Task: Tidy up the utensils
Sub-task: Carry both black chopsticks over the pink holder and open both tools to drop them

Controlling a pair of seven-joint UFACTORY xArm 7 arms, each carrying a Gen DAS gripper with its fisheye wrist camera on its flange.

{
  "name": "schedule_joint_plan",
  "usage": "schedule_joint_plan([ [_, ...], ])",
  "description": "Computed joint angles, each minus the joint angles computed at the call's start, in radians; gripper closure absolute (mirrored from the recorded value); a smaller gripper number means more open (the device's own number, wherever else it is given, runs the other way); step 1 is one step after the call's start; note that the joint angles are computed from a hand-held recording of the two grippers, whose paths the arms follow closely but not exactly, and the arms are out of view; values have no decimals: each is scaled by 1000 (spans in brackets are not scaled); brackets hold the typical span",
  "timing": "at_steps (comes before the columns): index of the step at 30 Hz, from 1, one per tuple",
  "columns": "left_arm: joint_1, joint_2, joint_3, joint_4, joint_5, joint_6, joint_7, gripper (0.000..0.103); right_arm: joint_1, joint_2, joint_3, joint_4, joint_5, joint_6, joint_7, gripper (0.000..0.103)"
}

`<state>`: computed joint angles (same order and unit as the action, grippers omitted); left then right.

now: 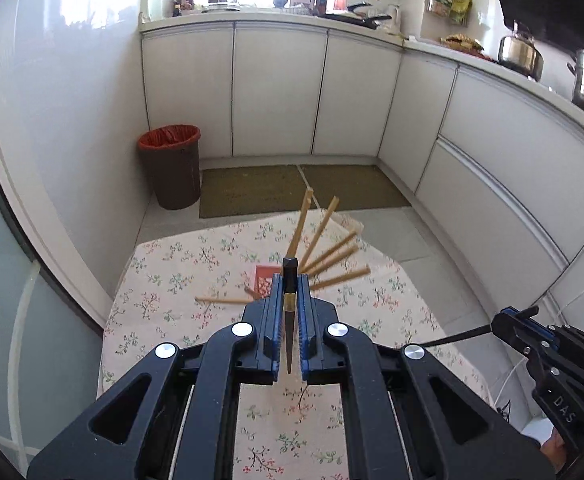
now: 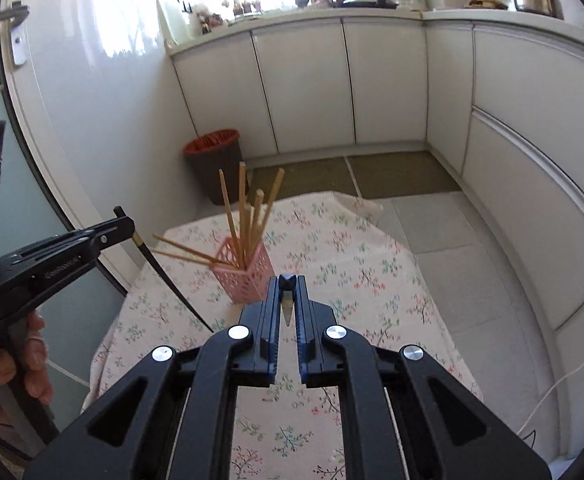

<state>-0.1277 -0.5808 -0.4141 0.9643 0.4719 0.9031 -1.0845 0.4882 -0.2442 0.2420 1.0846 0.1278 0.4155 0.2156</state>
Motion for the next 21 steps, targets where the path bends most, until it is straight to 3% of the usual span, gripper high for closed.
schedule_joint_plan([
  [8, 77, 45, 14, 130, 70, -7, 6, 97, 18, 57, -26, 144, 97, -11, -66, 96],
  [21, 70, 215, 66, 172, 170, -24, -72, 97, 8, 31, -26, 107, 129, -13, -75, 96],
])
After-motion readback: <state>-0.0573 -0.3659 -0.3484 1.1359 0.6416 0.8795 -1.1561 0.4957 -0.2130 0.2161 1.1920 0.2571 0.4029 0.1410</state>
